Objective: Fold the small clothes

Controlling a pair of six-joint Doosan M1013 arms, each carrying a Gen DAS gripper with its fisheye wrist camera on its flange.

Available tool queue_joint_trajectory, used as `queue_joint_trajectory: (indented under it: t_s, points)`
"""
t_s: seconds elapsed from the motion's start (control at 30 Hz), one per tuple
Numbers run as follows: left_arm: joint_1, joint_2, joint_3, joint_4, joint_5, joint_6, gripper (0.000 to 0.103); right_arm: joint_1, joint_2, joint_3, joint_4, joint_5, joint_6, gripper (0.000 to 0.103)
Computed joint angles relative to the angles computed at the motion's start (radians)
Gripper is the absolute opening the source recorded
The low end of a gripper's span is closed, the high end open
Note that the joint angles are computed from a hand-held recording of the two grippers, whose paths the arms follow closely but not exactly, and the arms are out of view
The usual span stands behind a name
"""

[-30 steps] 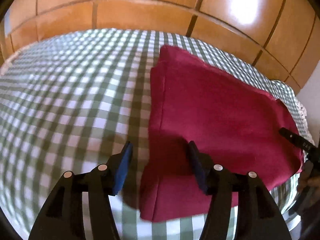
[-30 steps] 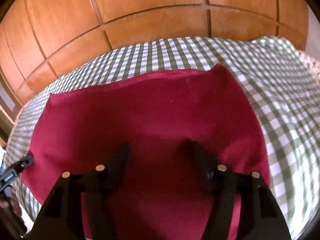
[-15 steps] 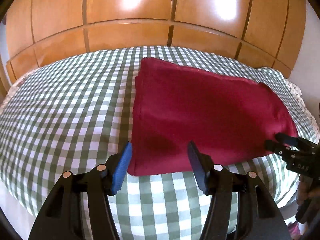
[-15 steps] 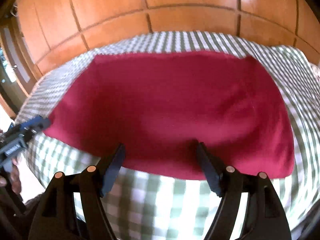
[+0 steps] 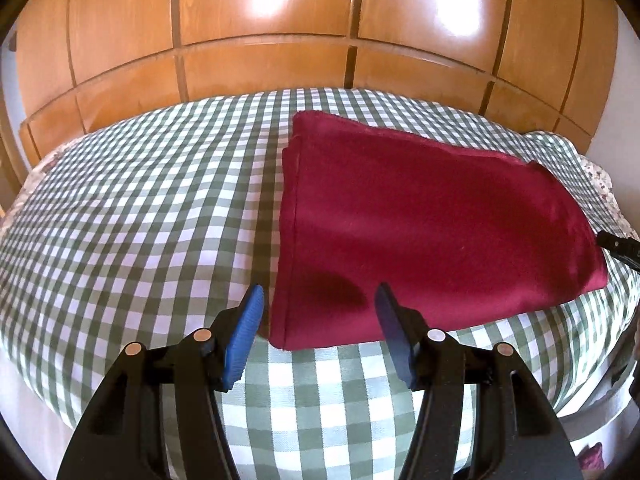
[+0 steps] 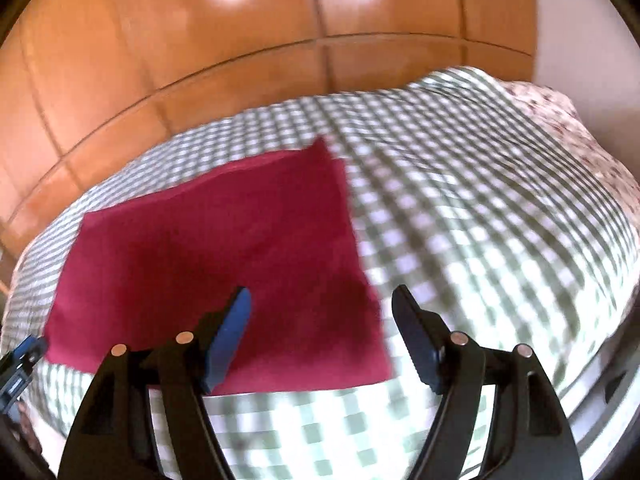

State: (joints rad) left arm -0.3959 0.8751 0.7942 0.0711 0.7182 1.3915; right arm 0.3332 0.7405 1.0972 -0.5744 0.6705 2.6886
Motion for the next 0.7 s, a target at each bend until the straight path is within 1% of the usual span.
queue_joint_trajectory:
  t_s: [0.07, 0.1, 0.13, 0.17, 0.2, 0.23, 0.27, 0.3, 0.37, 0.47, 0.57, 0.6, 0.63, 0.7]
  points:
    - [0.000, 0.004, -0.006, -0.002, 0.010, 0.000, 0.057, -0.004, -0.003, 0.009, 0.012, 0.011, -0.002, 0.071]
    - [0.000, 0.006, -0.010, -0.001, 0.015, -0.002, 0.057, -0.009, 0.000, 0.009, 0.050, 0.008, -0.028, 0.065]
    - [0.000, 0.008, -0.013, -0.002, 0.019, -0.003, 0.057, -0.012, -0.006, 0.023, 0.083, -0.006, -0.048, 0.055]
    - [0.001, 0.011, -0.018, -0.004, 0.026, -0.003, 0.057, -0.015, -0.002, 0.021, 0.134, -0.014, -0.094, 0.051]
    - [0.001, 0.012, -0.020, -0.003, 0.028, -0.004, 0.057, -0.015, 0.001, 0.017, 0.158, -0.013, -0.124, 0.041]
    - [0.001, 0.013, -0.022, -0.002, 0.030, -0.006, 0.057, -0.015, 0.007, 0.009, 0.159, -0.004, -0.138, 0.025]
    - [0.000, 0.013, -0.021, 0.004, 0.030, -0.014, 0.057, -0.012, 0.009, 0.003, 0.152, 0.008, -0.140, 0.015]
    - [0.000, 0.013, -0.022, 0.006, 0.029, -0.015, 0.057, -0.012, 0.008, 0.001, 0.136, 0.020, -0.128, 0.009]
    - [0.000, 0.011, -0.019, 0.011, 0.019, -0.016, 0.057, -0.015, 0.006, 0.004, 0.112, 0.025, -0.102, 0.008]
    - [0.002, 0.019, -0.033, 0.002, 0.033, -0.012, 0.057, -0.022, 0.020, -0.008, 0.140, 0.051, -0.142, 0.008]
    - [0.003, 0.023, -0.038, -0.006, 0.039, -0.010, 0.057, -0.027, 0.015, 0.010, 0.154, 0.021, -0.126, 0.009]
    - [0.004, 0.021, -0.036, -0.005, 0.035, -0.011, 0.057, -0.032, 0.011, 0.017, 0.172, 0.003, -0.129, 0.011]
    - [0.004, 0.020, -0.035, -0.005, 0.033, -0.012, 0.057, -0.037, 0.003, 0.026, 0.183, -0.012, -0.119, 0.023]
    - [0.007, 0.024, -0.044, -0.008, 0.039, -0.017, 0.057, -0.039, -0.005, 0.031, 0.151, -0.020, -0.088, 0.037]
